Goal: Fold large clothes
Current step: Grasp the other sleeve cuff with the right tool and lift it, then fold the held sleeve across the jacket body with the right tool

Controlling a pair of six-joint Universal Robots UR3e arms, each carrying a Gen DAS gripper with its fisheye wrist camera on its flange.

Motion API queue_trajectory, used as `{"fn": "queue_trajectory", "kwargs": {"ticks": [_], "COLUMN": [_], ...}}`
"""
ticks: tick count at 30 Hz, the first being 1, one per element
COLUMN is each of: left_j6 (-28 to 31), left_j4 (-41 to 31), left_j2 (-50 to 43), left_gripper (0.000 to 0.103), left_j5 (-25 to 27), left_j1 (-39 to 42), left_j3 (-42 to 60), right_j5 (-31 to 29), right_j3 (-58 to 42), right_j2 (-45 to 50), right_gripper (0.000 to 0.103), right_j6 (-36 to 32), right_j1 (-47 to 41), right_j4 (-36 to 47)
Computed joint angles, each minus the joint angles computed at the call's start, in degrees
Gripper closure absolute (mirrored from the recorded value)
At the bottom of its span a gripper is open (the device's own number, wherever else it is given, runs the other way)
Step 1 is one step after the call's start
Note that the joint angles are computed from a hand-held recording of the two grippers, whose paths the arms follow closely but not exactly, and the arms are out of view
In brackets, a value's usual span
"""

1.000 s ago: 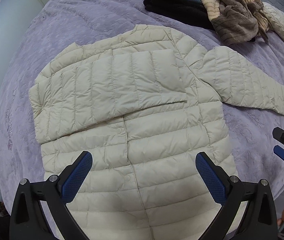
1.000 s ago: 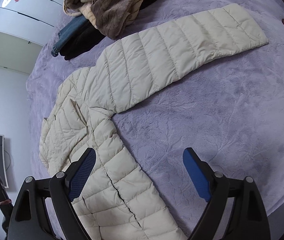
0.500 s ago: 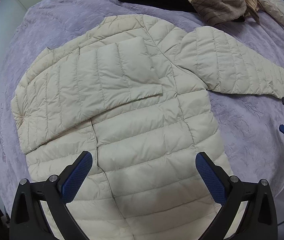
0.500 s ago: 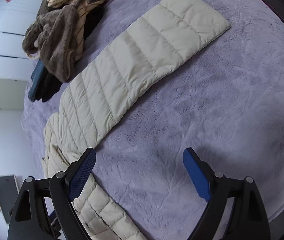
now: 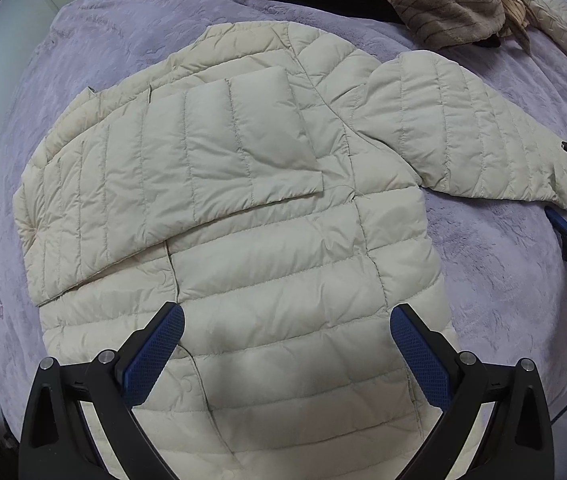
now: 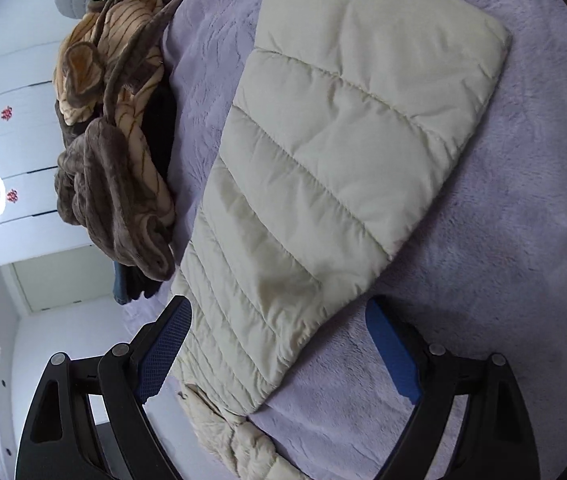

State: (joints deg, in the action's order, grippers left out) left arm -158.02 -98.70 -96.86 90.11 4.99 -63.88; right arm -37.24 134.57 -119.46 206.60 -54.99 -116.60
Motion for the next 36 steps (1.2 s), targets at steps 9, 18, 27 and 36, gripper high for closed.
{"fn": "queue_trajectory", "kwargs": {"ticks": [9, 18, 27, 36], "left_j6": [0.35, 3.18, 5.96, 10.26], "left_j4": [0.85, 0.55, -1.27, -2.29], "left_j2": [-0.15, 2.16, 4.58, 5.15], "left_gripper": [0.0, 0.0, 0.0, 0.0], "left_j5": [-0.43, -1.75, -3.31, -6.22], "left_j1": [2.22, 7.91, 15.72, 26.2], "left_j3": [0.38, -1.25, -1.07, 0.49], "right_j5": [5.62, 11.82, 9.46, -3.59], "right_j3": [8.45, 6.67, -13.32, -42.14], "right_j2": [3.91, 5.1, 13.19, 28.65], "right_gripper": [0.037, 0.093, 0.093, 0.093], "right_j6": [16.24, 16.44, 16.89, 14.6], "right_j1": [-1.45, -1.7, 11.4, 34.86], "right_j4": [-21.91, -26.85, -29.48, -25.22]}}
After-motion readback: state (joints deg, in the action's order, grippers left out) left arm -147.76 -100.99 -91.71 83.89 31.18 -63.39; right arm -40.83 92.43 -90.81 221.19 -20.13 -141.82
